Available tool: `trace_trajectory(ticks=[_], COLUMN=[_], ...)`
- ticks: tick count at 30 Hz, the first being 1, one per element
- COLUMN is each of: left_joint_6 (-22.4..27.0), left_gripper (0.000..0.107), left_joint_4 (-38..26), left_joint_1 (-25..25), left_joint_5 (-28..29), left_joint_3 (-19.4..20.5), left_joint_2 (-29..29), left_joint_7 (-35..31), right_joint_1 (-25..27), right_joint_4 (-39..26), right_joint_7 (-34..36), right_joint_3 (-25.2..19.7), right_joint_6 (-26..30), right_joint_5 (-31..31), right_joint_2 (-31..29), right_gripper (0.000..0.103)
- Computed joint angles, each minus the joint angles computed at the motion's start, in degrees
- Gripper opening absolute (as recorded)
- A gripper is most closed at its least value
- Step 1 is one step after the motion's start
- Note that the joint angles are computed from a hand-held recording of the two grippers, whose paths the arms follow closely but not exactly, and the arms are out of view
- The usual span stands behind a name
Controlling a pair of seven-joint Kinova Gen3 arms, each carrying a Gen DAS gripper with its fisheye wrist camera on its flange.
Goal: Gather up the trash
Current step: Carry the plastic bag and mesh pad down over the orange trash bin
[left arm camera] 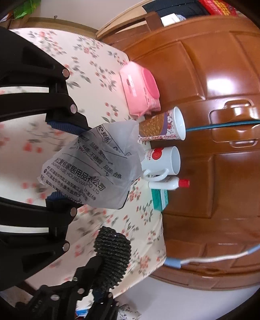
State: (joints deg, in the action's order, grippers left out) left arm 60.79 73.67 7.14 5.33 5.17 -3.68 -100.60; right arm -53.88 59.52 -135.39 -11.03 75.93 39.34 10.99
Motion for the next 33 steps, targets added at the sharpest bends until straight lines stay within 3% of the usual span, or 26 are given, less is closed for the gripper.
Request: trace_trajectory(ticks=[17, 25, 33], left_joint_6=[10.21, 15.16, 18.17], left_gripper=[0.046, 0.046, 0.046], left_joint_4=[17.31, 23.83, 30.52], left_joint_1=[-0.26, -0.14, 0.03], left_joint_5=[4.49, 4.19, 3.74], left_joint_3=[-6.65, -7.83, -7.58], left_joint_2=[-25.25, -33.76, -39.3], left_joint_7=[-6.53, -5.95, -5.09], right_joint_1=[-13.19, -15.96, -16.78], right_joint_4=[9.57, 17.27, 24.98], right_joint_7=[-17.47, -27.92, -35.58], right_joint_3=[-11.77, -15.57, -17.31], right_joint_6=[11.26, 10.5, 6.14], right_joint_5=[9.15, 5.97, 0.64], right_joint_2=[-6.02, -7.17, -7.57], right_gripper=[0.023, 0.023, 0.023])
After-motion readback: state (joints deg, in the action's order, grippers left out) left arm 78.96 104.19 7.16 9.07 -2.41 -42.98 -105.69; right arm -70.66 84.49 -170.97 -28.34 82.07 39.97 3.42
